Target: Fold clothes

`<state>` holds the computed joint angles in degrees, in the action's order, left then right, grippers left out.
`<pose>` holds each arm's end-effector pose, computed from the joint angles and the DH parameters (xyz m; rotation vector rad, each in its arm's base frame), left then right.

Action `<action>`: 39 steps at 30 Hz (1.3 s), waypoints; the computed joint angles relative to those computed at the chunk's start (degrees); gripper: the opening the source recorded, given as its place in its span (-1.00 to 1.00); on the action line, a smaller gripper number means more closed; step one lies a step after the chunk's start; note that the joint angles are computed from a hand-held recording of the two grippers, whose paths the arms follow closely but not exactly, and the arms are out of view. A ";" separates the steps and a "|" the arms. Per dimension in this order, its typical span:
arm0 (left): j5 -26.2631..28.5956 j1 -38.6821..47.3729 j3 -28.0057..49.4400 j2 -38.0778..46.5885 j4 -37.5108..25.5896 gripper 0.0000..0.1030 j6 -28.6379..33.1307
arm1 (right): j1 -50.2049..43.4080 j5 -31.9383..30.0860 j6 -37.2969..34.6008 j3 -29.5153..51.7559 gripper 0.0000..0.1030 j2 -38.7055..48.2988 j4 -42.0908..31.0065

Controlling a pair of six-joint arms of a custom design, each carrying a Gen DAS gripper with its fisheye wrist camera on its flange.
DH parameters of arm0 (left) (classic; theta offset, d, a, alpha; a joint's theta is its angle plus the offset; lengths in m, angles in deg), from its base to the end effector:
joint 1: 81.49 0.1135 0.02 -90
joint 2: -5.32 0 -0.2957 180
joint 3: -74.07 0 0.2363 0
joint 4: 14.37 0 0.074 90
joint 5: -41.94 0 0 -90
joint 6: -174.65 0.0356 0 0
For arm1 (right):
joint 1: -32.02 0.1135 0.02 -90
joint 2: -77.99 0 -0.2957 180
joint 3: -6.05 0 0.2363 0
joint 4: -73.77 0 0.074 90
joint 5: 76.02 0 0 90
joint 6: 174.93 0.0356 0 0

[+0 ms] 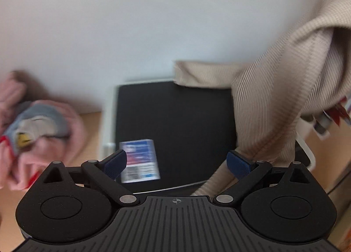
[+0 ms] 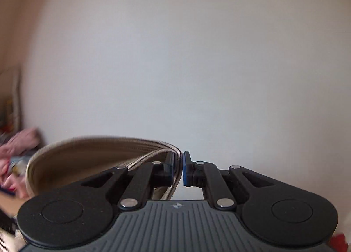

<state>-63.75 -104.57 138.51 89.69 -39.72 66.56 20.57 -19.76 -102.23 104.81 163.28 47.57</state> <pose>0.2699 -0.1046 0.2503 -0.0304 2.3242 -0.0363 0.3240 -0.0454 0.4404 -0.5007 1.6851 0.1628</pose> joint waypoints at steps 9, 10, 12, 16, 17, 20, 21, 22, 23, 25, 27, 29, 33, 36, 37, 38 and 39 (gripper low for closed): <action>0.62 -10.34 4.45 15.40 14.04 0.94 5.37 | -10.99 -4.70 10.89 2.57 -1.00 1.02 -4.51; -2.28 -11.50 5.40 17.32 14.67 0.93 6.26 | -9.85 -4.46 9.08 2.65 -0.98 1.96 -7.36; -4.84 -12.16 7.17 19.58 14.01 0.68 6.32 | -7.67 -4.31 5.13 2.80 -0.87 4.18 -13.09; -7.76 -9.69 9.45 19.71 8.52 0.46 2.37 | -5.19 -1.23 -2.90 -2.79 -0.01 6.67 -18.26; -7.09 -8.53 9.70 19.50 7.28 0.46 0.80 | -5.43 -0.47 -3.97 -4.79 -0.01 7.12 -18.37; -5.34 -5.78 10.97 18.95 3.59 0.52 -2.61 | -11.10 -5.38 1.72 -7.85 0.01 11.18 -22.00; -4.94 -5.26 11.57 18.68 2.41 0.54 -2.99 | -13.18 -7.56 4.92 -9.22 0.02 12.85 -22.98; -4.37 -4.35 12.24 17.91 1.24 0.59 -2.42 | -15.25 -10.50 8.76 -12.19 0.07 13.34 -22.31; -3.77 -3.98 13.17 17.68 0.43 0.64 -2.56 | -18.38 -14.26 12.37 -12.71 0.08 14.87 -23.58; -1.07 -3.07 14.96 17.31 -0.69 0.74 -3.82 | -24.49 -19.84 18.72 -13.69 0.11 17.90 -27.06; 2.37 -2.11 17.18 17.46 -2.08 0.81 -5.68 | -30.70 -23.41 22.39 -14.52 0.17 21.84 -32.41; 5.53 -1.42 19.74 18.10 -3.78 0.81 -6.90 | -37.05 -26.94 22.34 -15.14 0.28 26.95 -39.96; 7.67 -1.96 24.17 19.75 -7.33 0.81 -6.64 | -41.97 -34.22 29.05 -23.01 0.44 36.21 -37.30; 6.37 -3.48 24.39 19.29 -8.70 0.82 -5.74 | -37.17 -43.50 52.26 -31.15 0.44 39.34 -10.91; 6.17 -3.64 23.70 18.46 -8.85 0.82 -5.36 | -34.79 -44.94 63.03 -34.08 0.44 38.76 3.44; 5.58 -3.77 22.62 17.36 -8.80 0.82 -5.19 | -32.36 -44.47 71.21 -35.68 0.44 38.11 14.70; 4.61 -3.87 21.35 16.16 -8.65 0.82 -5.31 | -29.49 -42.07 73.72 -34.73 0.42 36.63 18.46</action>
<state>-59.14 -108.44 159.87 105.85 -48.37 61.24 -8.92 -61.83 -28.51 70.09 199.90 66.03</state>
